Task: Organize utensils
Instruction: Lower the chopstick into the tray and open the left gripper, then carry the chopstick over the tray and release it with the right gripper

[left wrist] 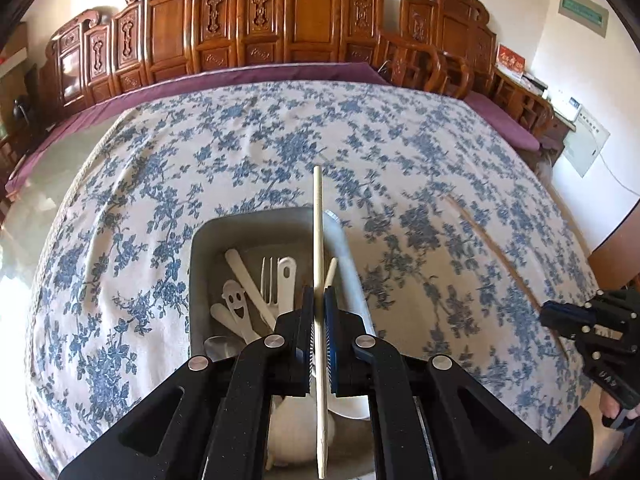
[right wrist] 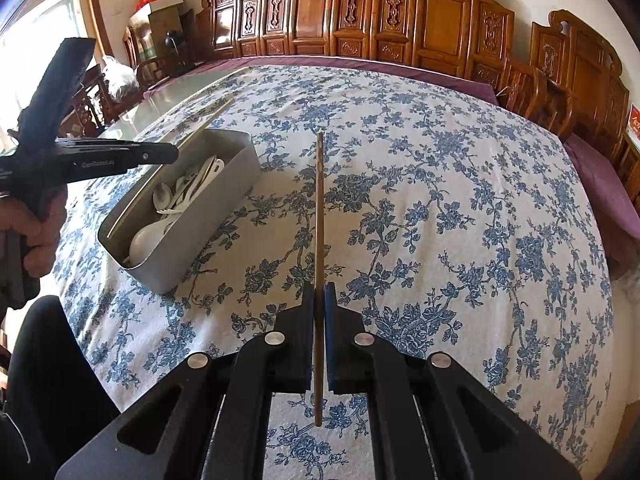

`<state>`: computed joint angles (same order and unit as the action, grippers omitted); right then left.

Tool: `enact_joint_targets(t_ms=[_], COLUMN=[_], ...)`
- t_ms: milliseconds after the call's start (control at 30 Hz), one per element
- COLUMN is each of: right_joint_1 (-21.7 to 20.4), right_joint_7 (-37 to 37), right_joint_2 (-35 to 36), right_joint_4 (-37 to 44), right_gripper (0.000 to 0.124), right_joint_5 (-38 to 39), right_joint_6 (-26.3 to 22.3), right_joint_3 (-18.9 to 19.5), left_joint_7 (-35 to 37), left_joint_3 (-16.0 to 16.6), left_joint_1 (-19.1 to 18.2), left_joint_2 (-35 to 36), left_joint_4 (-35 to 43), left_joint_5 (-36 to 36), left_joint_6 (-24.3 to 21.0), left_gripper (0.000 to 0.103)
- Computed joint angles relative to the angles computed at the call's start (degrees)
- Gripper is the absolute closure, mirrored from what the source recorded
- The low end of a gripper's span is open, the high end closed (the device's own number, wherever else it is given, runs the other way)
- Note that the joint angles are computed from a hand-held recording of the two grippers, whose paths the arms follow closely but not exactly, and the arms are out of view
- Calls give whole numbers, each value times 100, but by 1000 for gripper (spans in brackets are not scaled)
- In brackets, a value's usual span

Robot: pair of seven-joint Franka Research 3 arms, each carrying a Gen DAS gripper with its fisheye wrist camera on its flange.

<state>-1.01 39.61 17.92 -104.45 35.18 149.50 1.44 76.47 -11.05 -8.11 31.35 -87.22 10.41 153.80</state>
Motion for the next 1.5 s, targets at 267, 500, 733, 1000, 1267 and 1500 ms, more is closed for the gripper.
enact_joint_targets(t_ms=[267,500,733,1000,1267,1500], right_joint_1=[-32,-40,-2,145,450,744], right_joint_7=[-11,-7,-81,-132,90,717], right_joint_2=[49,15,-120,-226,-152,140], right_joint_4=[30,-9,-100,-112,74,471], right_gripper=[118,118,118,118,118,118], right_joint_5=[31,41,163,343,379,127], right_joint_6=[15,17,40,-13,-134,-365], right_joint_3=[6,6,47,122,233,301], left_joint_7=[-33,-149,-272,-331,-303,-256], left_joint_3=[24,54,63,142,161,216], left_joint_1=[-33,-109,-49,42,285,479], left_joint_2=[300,418,210,-442,-1037,-1422], left_joint_4=[133,256,56,-644,-1284,-1726], left_joint_5=[16,60,57,252,253,231], left_joint_6=[-250,-338,-165,267,576,806], left_gripper=[99,99,84,83,80,80])
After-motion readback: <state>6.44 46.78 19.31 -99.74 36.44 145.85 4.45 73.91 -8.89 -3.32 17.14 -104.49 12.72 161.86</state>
